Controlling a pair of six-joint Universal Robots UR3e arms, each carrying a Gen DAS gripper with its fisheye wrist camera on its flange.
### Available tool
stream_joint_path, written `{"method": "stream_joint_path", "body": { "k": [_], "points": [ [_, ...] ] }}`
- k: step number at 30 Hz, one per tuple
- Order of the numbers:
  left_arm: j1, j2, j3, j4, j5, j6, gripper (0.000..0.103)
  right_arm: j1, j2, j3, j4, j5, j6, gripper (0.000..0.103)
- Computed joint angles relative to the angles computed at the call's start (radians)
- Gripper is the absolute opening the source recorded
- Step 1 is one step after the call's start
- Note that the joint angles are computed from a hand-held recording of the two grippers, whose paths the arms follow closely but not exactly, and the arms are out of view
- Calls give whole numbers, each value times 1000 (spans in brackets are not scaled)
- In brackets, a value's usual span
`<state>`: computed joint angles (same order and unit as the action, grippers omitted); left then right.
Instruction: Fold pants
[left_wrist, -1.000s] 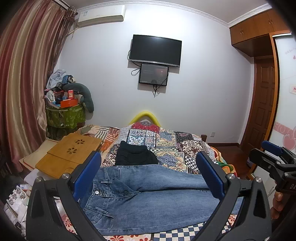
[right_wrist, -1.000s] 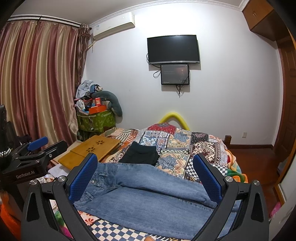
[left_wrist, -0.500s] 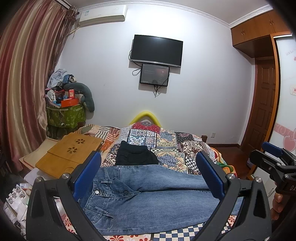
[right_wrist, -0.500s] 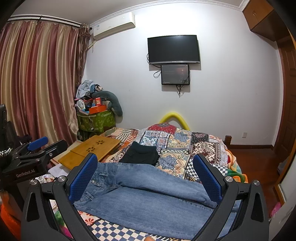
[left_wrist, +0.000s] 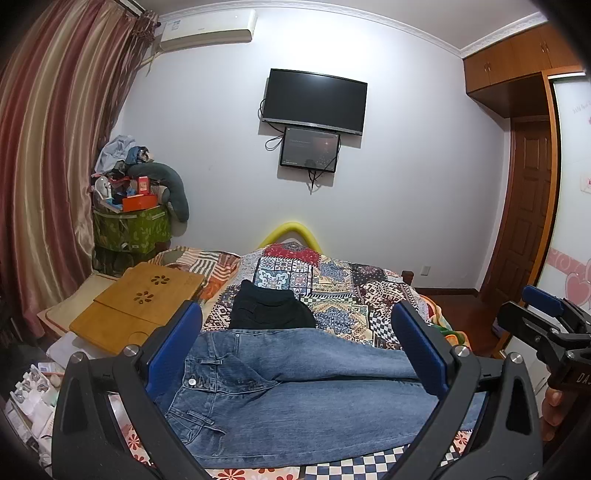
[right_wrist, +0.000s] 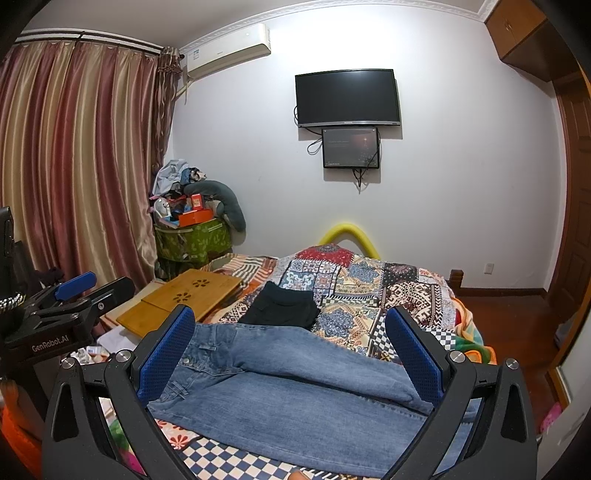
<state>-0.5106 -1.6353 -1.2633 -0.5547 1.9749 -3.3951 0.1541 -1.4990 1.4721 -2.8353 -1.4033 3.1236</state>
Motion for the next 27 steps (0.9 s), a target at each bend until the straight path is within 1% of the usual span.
{"method": "stream_joint_path", "body": {
  "k": [8, 12, 14, 18, 21, 22, 26, 27],
  "points": [
    [-4, -12, 5, 1, 11, 3, 103, 11, 15, -6, -6, -13, -5, 103],
    [32, -37, 36, -17, -22, 19, 103, 5, 44, -33, 4, -7, -15, 103],
    [59, -70, 79, -42, -38, 25, 103, 1, 73, -59, 15, -11, -28, 102],
    [101, -158, 168, -74, -26, 54, 103, -13, 161, -157, 69, -19, -65, 102],
    [145, -248, 259, -110, -28, 92, 103, -43, 233, -241, 128, 22, -84, 102],
    [167, -299, 323, -151, -33, 103, 103, -51, 262, -275, 151, 29, -88, 102],
    [257, -393, 448, -254, -122, 103, 103, -75, 405, -458, 277, 23, -120, 102],
    [281, -438, 509, -292, -139, 94, 103, -79, 436, -498, 301, 28, -127, 102]
  ]
}}
